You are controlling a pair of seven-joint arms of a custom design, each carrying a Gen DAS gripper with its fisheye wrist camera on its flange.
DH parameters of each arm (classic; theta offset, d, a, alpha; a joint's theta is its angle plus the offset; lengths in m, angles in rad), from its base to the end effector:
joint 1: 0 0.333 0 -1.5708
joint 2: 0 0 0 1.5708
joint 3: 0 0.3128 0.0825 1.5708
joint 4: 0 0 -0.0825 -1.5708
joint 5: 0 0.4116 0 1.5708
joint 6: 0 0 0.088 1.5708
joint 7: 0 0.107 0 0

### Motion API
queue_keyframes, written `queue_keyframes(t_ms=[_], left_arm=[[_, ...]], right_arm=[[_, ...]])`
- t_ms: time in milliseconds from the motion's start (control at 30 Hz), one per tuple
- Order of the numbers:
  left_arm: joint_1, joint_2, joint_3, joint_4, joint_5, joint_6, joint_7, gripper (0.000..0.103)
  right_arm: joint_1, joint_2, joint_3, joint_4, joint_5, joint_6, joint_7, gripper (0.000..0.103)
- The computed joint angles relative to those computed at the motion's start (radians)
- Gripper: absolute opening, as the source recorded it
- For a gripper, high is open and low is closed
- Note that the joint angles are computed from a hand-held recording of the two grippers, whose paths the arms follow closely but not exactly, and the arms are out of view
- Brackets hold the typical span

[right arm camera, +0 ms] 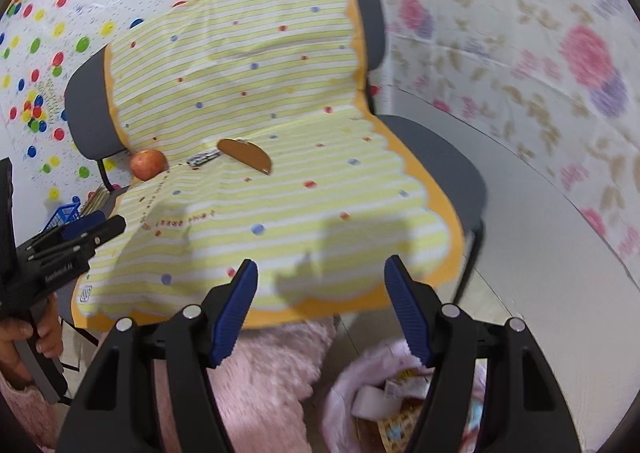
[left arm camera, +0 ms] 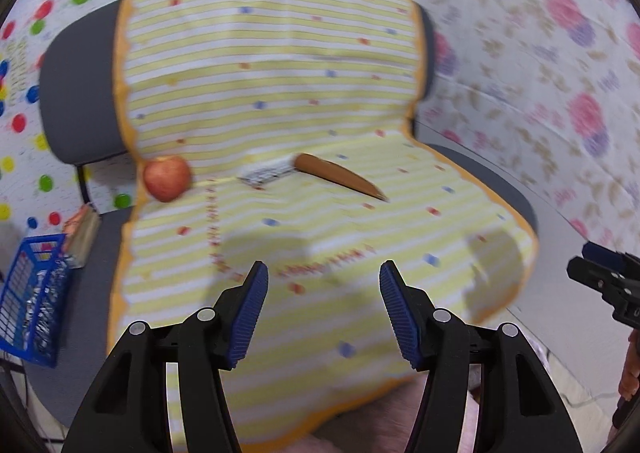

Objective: Collect trash
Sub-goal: 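Move both grippers back over the mat toward the brown wooden piece, then grasp the brown wooden piece with the right gripper while the left gripper grasps the folded white paper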

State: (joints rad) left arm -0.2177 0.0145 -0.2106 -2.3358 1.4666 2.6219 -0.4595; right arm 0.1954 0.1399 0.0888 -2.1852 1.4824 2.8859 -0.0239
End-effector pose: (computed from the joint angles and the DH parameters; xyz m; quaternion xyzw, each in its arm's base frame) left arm 0.4785 -0.2439 0.3199 -0.7449 0.5188 -0.2664 0.3239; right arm 0.5701 0.1058 0.3267 -0.7873 0.4666 -0.1539 0.3724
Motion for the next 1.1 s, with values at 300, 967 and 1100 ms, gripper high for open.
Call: queue_keyframes(t_ms=[300, 967, 1100], left_arm=[[0.072, 0.000, 0.045, -0.011, -0.010, 0.013, -0.007, 0.067], [0.150, 0.258, 0.181, 0.204, -0.156, 0.109, 0.233, 0.070], [0.149, 0.306, 0.197, 0.249, -0.213, 0.124, 0.315, 0.070]], right_arm=[[0.017, 0.181, 0.049, 0.217, -0.243, -0.014, 0.202, 0.065], [0.135, 0.811, 0.031, 1.049, -0.969, -0.284, 0.804, 0.069], [0.175, 0.945, 0.003, 1.257, -1.099, -0.353, 0.894, 0.069]])
